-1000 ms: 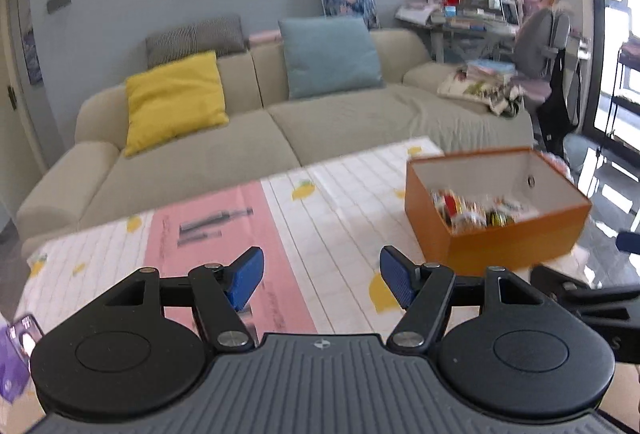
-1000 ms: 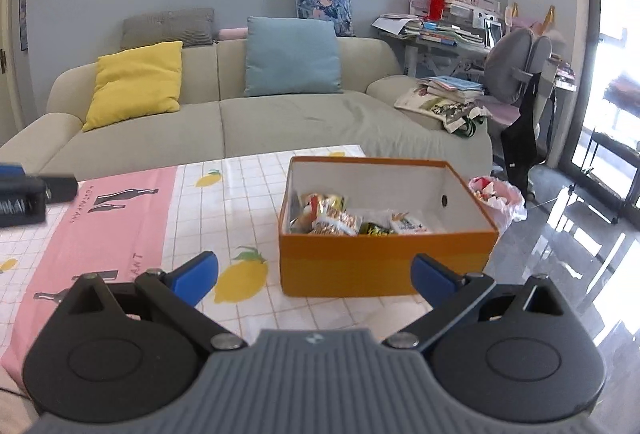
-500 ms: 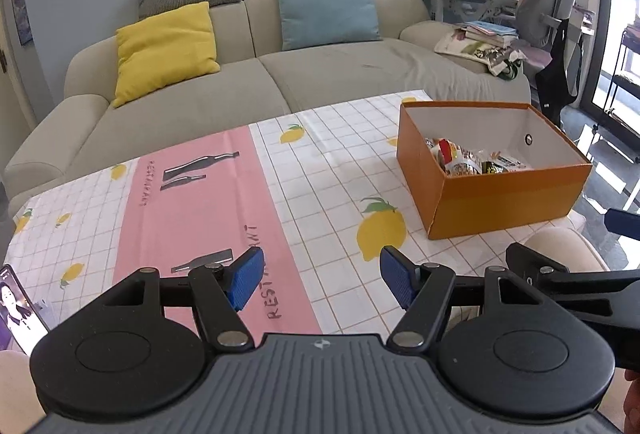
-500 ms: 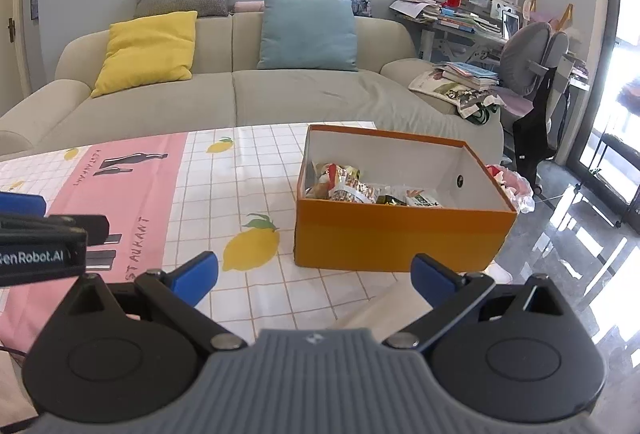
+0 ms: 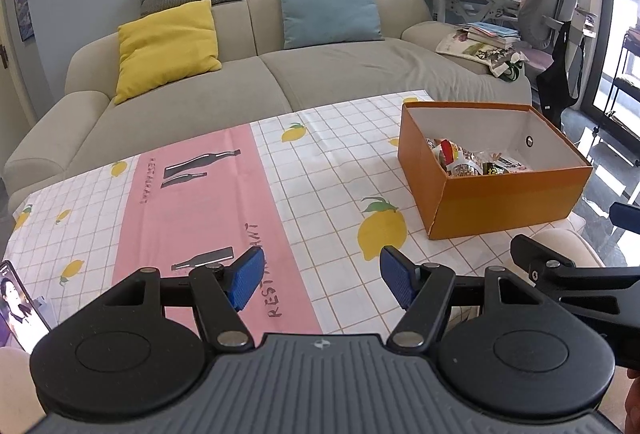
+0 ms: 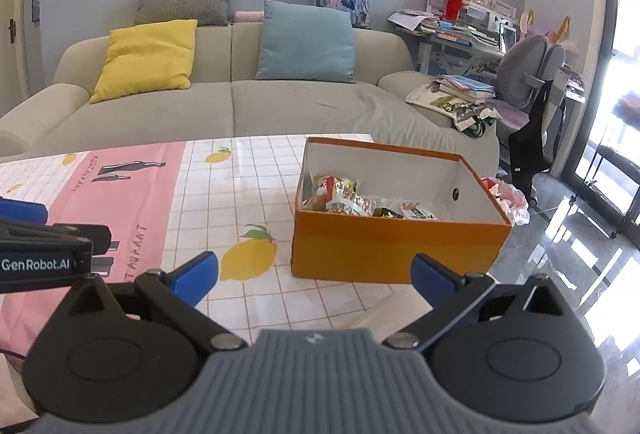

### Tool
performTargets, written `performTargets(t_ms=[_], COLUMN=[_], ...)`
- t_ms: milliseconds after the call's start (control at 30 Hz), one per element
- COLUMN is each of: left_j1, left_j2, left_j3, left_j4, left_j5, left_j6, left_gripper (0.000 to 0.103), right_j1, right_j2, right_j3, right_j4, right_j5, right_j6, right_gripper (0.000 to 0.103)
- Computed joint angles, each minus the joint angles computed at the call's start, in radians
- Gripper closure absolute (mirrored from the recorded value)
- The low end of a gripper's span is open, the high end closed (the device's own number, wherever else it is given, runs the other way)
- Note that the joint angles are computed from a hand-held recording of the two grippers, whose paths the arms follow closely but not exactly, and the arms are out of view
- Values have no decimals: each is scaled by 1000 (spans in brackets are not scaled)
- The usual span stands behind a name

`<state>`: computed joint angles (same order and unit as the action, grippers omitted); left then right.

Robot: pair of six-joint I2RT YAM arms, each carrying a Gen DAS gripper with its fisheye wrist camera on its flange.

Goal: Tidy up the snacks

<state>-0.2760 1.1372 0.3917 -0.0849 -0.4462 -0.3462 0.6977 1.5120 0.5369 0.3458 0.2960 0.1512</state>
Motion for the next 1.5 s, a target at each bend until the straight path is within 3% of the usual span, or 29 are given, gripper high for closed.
performTargets(t_ms=[1500], left_j1=[-10], left_j2=[-10], left_j3=[0], left_j4=[-13], left_j5=[-2], left_j6=[-14], left_gripper=[25], right_j1=[-7], right_j2=[12], right_j3=[13], right_j4=[-12], right_j5=[-25], right_j6=[-28], right_gripper=[3])
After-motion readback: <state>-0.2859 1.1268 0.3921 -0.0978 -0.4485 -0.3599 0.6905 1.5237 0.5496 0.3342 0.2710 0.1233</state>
